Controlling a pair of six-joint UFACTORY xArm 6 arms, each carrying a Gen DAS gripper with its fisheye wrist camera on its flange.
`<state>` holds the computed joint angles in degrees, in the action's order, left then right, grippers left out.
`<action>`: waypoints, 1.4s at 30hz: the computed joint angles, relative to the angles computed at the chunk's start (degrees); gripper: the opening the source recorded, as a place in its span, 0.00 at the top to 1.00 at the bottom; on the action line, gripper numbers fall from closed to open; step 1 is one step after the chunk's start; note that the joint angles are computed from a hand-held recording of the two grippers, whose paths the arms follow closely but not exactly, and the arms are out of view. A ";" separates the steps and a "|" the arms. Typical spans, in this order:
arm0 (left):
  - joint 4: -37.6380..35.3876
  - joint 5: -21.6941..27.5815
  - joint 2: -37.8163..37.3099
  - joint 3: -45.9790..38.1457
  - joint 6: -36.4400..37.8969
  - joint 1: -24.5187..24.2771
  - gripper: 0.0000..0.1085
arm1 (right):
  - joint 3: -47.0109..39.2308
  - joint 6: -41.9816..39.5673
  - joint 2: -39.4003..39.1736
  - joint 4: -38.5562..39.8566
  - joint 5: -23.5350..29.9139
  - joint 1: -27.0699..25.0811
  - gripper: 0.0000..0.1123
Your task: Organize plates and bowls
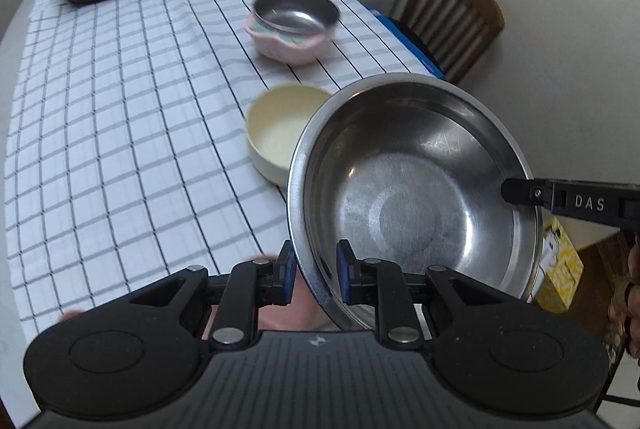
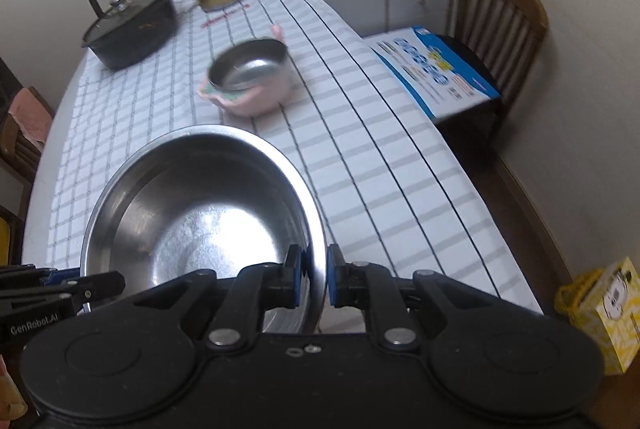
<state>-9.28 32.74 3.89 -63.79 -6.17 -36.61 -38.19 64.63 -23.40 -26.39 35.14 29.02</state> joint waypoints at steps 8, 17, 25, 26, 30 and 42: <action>-1.41 0.35 2.42 2.76 1.61 -4.30 0.82 | 9.30 0.59 -5.98 2.13 0.21 -0.42 0.88; -0.76 -1.19 5.90 3.05 1.15 -6.56 0.81 | 15.49 0.05 -7.50 4.71 -2.67 -2.04 0.88; 0.55 -0.49 8.31 1.54 -0.14 -7.05 0.81 | 16.76 -1.64 -5.73 6.99 -4.88 -3.23 0.87; 0.92 -0.76 8.25 1.63 -0.24 -7.13 0.81 | 16.92 -1.74 -5.60 7.17 -5.15 -3.29 0.87; 1.12 -0.89 8.39 1.47 -0.31 -7.22 0.81 | 17.34 -1.34 -5.53 6.69 -5.83 -3.65 0.87; 2.16 -2.25 7.52 2.34 1.27 -7.48 0.81 | 17.13 0.00 -5.24 5.95 -5.68 -3.64 0.83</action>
